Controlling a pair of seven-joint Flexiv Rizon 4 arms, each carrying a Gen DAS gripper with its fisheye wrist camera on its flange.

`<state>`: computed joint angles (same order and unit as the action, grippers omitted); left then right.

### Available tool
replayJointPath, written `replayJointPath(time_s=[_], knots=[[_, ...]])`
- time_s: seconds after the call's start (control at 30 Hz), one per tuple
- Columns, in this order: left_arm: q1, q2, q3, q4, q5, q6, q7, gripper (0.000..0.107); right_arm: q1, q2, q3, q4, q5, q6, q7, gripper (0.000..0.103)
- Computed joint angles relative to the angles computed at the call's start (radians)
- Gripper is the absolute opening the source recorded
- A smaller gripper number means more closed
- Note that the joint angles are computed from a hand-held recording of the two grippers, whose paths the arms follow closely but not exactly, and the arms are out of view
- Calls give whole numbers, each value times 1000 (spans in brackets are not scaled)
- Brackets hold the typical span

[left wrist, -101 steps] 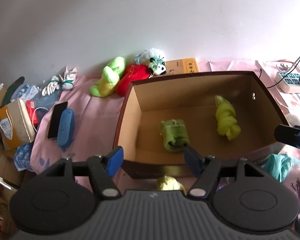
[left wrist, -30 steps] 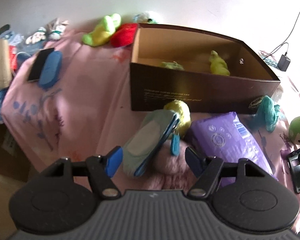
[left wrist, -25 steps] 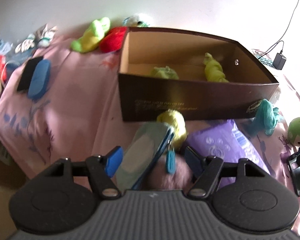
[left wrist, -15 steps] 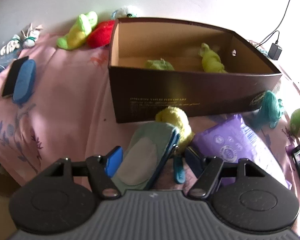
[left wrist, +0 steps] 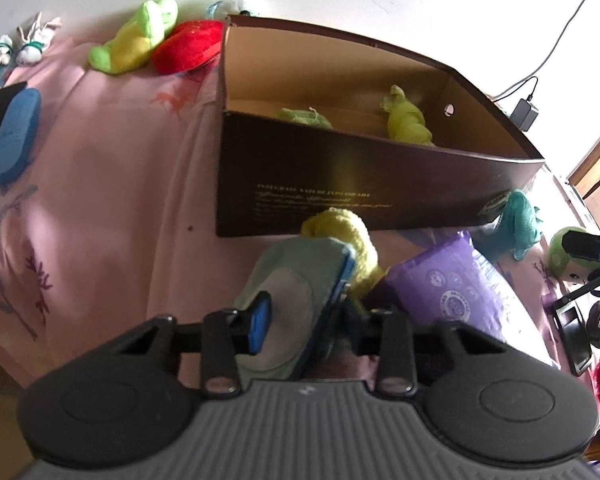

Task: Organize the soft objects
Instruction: 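Grasp blue strap of light blue pouch with left tool while right tool grasps teal mesh puff, then lift both held items and carry them over brown box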

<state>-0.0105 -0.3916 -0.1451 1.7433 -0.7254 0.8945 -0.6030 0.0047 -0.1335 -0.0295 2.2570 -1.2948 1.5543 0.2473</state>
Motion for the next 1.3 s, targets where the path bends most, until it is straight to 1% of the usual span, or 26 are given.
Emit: replayJointPath(time_s=[0.1, 0.27, 0.4, 0.5, 0.6, 0.63, 0.67, 0.77, 0.8, 0.87, 0.93, 0.97, 1.03, 1.1, 1.23, 1.3], knots=[[14, -11, -7, -12, -25, -29, 3, 34, 8, -12, 1, -17, 6, -50, -10, 24], [18, -34, -6, -34, -29, -33, -9, 32, 40, -42, 9, -58, 59, -172, -80, 24], [9, -40, 3, -34, 2, 15, -4, 32, 69, -75, 28, -83, 227, -243, -197, 24], [8, -46, 7, -28, 24, 53, -19, 32, 97, -97, 23, -101, 307, -285, -240, 25], [11, -53, 8, -31, 48, 54, -42, 31, 117, -124, 14, -116, 375, -288, -271, 25], [11, -55, 8, -30, 54, 62, -48, 25, 125, -131, 10, -121, 391, -294, -280, 25], [9, -59, 9, -32, 62, 69, -61, 16, 133, -138, 3, -125, 401, -299, -281, 25], [8, -72, 13, -45, 90, 81, -101, 4, 147, -155, -13, -130, 429, -293, -281, 25], [10, -72, 11, -44, 92, 93, -106, 3, 152, -157, -25, -125, 423, -281, -268, 25], [15, -71, 1, -41, 89, 113, -106, 3, 154, -157, -53, -106, 397, -224, -229, 21], [18, -65, -7, -32, 87, 130, -96, 2, 158, -152, -79, -91, 361, -186, -192, 13], [17, -61, -10, -28, 90, 140, -90, 2, 164, -146, -94, -85, 328, -181, -171, 11], [18, -50, -20, -14, 81, 156, -74, 2, 162, -135, -111, -76, 263, -162, -126, 2], [23, -33, -35, 1, 55, 162, -48, 1, 150, -125, -113, -70, 213, -146, -86, 0], [20, 8, -52, 34, -5, 176, 11, 1, 114, -96, -102, -56, 103, -115, -8, 0], [17, 30, -55, 48, -42, 170, 37, 1, 87, -82, -98, -50, 21, -87, 42, 0]])
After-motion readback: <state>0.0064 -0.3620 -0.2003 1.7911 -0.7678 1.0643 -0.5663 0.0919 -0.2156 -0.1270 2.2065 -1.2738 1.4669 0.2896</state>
